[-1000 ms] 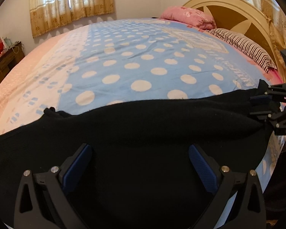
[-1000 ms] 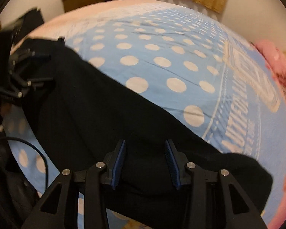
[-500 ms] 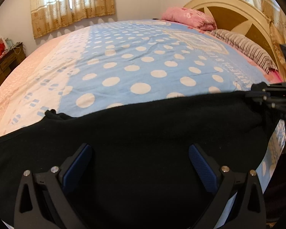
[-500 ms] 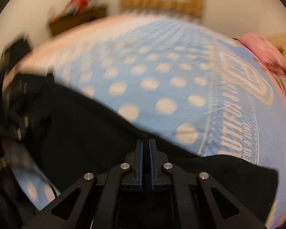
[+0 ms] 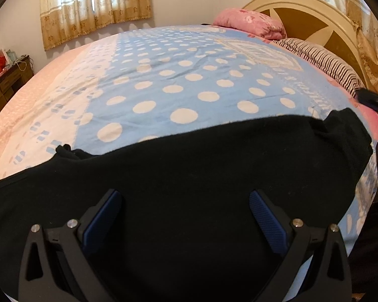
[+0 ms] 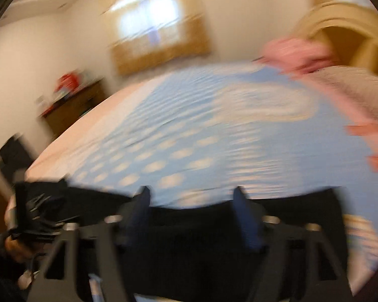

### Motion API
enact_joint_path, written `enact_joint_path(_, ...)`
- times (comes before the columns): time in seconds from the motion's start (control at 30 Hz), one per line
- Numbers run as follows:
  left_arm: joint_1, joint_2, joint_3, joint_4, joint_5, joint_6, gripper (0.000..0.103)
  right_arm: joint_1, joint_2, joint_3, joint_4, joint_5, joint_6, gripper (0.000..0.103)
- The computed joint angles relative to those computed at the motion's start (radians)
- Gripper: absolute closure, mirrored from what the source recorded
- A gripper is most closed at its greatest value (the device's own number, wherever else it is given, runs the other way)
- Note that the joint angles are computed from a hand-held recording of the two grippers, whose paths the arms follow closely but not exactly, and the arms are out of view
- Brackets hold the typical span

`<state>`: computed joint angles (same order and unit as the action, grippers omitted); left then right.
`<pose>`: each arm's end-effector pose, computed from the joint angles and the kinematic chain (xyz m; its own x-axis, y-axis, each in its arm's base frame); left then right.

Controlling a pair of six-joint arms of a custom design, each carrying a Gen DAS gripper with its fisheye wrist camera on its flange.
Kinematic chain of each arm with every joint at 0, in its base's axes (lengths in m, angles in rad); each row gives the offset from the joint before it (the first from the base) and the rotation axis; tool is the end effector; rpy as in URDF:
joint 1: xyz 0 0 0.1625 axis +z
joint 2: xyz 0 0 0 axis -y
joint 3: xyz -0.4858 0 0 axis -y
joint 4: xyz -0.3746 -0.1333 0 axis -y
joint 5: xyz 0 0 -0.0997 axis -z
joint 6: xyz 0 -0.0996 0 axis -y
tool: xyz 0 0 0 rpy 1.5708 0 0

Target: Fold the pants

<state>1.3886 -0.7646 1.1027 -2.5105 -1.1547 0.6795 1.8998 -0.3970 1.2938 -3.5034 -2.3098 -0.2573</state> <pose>0.0189 -0.8553 0.3559 -0.6381 0.4634 -0.6149 0.7075 0.6679 -0.2309 0.3198 -0.7319 0.1059 -0.8156 0.1766 0.5510 -0.3849 0.5454 -0.7446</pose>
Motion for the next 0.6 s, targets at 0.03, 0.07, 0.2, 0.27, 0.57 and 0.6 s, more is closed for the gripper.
enact_joint_path(0.03, -0.001, -0.002, 0.0, 0.0, -0.01, -0.004, 0.0, -0.006, -0.025, 0.032, 0.004, -0.063, 0.052, 0.035)
enact_joint_path(0.07, -0.003, -0.004, 0.001, -0.002, -0.019, -0.007, 0.0, -0.013, -0.056, 0.063, 0.049, -0.124, 0.134, 0.044)
enact_joint_path(0.2, -0.017, -0.012, 0.028, -0.031, -0.037, 0.004, 0.0, -0.039, -0.137, 0.182, 0.154, -0.233, 0.311, 0.081)
enact_joint_path(0.27, -0.021, -0.013, 0.038, -0.038, -0.037, 0.004, 0.0, -0.049, -0.141, 0.195, 0.17, -0.254, 0.326, 0.081)
enact_joint_path(0.57, -0.033, -0.027, 0.074, -0.056, -0.006, 0.004, 0.0, -0.069, -0.101, 0.126, 0.271, -0.28, 0.303, 0.081)
enact_joint_path(0.6, -0.033, -0.029, 0.075, -0.062, -0.007, 0.0, 0.0, -0.07, -0.105, 0.135, 0.239, -0.278, 0.307, 0.08)
